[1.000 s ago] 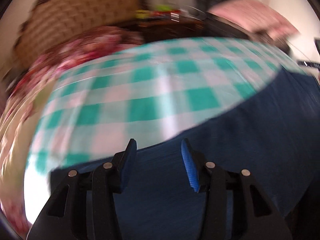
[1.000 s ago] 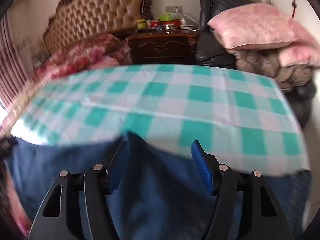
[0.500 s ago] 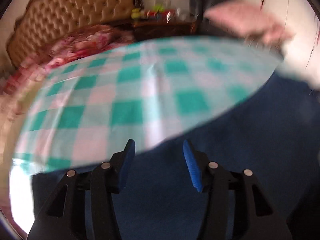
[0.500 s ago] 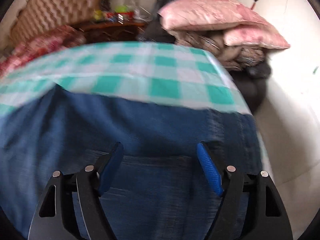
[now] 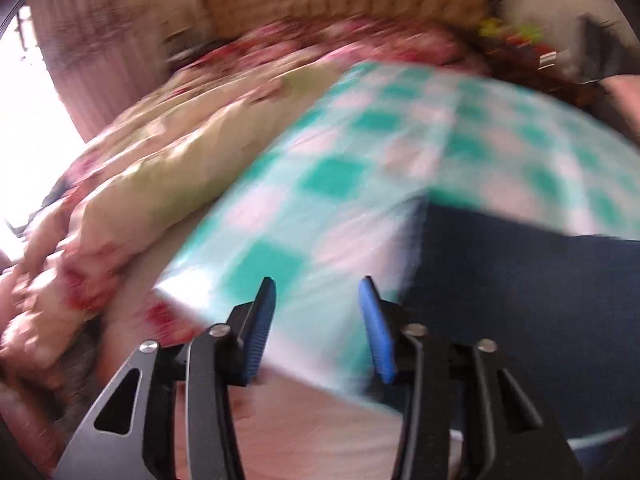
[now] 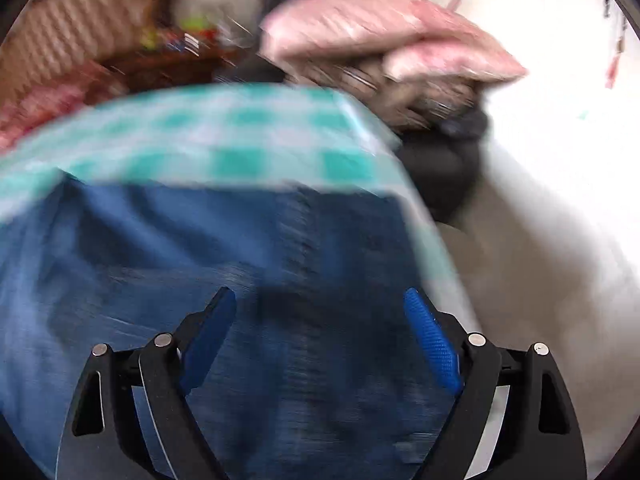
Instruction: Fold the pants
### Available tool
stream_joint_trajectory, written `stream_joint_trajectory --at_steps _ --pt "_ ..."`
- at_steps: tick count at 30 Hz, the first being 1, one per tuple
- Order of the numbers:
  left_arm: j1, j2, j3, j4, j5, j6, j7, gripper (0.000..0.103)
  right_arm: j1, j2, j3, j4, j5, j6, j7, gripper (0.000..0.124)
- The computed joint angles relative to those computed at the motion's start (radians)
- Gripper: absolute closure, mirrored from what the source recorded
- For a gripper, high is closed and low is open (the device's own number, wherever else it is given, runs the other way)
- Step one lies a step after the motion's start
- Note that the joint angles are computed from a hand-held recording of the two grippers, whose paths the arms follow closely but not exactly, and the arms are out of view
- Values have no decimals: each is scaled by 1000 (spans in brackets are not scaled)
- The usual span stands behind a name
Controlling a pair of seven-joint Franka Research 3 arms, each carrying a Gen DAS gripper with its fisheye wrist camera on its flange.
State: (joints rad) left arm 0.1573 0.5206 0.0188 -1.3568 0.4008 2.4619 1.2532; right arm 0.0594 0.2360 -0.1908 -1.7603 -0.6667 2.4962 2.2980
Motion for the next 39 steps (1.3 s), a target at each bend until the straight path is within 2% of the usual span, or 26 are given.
stream_joint_trajectory --at_steps 1,2,4,6,8,9,10,11,12,13,15,16,19,22,23,24,25,29,30,31,32,33,34,36,38,39 --pt "9 -6 -7 -11 -16 32 -6 62 8 -11 -16 -14 -19 -3 34 40" --pt "34 -26 -40 -44 -61 109 19 62 -19 -44 -8 -55 19 49 41 40" --pt "79 -35 -119 -59 -156 178 155 59 -40 -84 -7 -105 47 105 78 40" --pt "93 5 -189 -8 -237 156 316 58 -31 -98 -13 -105 -49 59 166 40" --pt "85 66 -229 71 -290 90 438 53 -48 -114 -1 -116 -40 62 182 40" --pt "68 105 -232 123 -298 34 487 51 -60 -126 6 -129 -14 80 176 40" --pt "35 138 -201 167 -271 1 493 51 -73 -135 13 -139 15 100 158 40" --pt "-8 167 -147 206 -227 -22 467 51 -78 -137 17 -140 18 104 152 40" --pt "-30 200 -104 255 -206 -37 417 43 -82 -137 20 -137 14 103 147 41" --pt "-37 221 -78 290 -217 -46 363 44 -86 -134 23 -130 17 101 139 44" --pt "-88 252 25 352 -115 -86 184 43 -97 -118 28 -111 60 115 100 49" --pt "-95 247 43 349 -85 -91 129 44 -103 -106 32 -98 98 128 64 53" --pt "-100 142 20 208 -41 -5 42 47 -115 -40 69 -25 276 175 -183 62" --pt "-94 62 -58 98 -75 77 54 47 -152 77 155 113 508 162 -541 79" --pt "-91 33 -83 52 -99 109 58 48 -140 127 149 176 520 124 -583 82" --pt "-90 0 -110 -6 -128 141 60 52 -108 171 109 235 463 71 -556 99" --pt "-97 -17 -118 -38 -143 159 50 54 -88 200 66 262 425 58 -523 124" --pt "-158 -144 -92 -255 -111 248 -80 64 -157 146 88 168 663 154 -581 124" --pt "-180 -179 -86 -312 -90 263 -139 68 -130 113 58 115 649 198 -550 124" --pt "-167 -194 -105 -339 -121 277 -132 71 -106 81 32 66 633 242 -514 124" --pt "-160 -212 -138 -375 -165 294 -124 72 -85 36 11 3 618 283 -471 116" --pt "-162 -229 -154 -401 -180 300 -110 75 -40 1 -35 -40 546 295 -373 91" --pt "-170 -235 -171 -415 -188 303 -88 77 -16 -44 -53 -96 504 308 -306 80" --pt "-173 -215 -238 -405 -246 311 30 77 -35 -107 3 -179 520 322 -337 78" --pt "-209 -184 -253 -371 -251 299 82 76 -6 -165 11 -258 364 333 -270 68" --pt "-228 -166 -263 -352 -260 289 96 76 5 -185 17 -282 247 302 -203 65"
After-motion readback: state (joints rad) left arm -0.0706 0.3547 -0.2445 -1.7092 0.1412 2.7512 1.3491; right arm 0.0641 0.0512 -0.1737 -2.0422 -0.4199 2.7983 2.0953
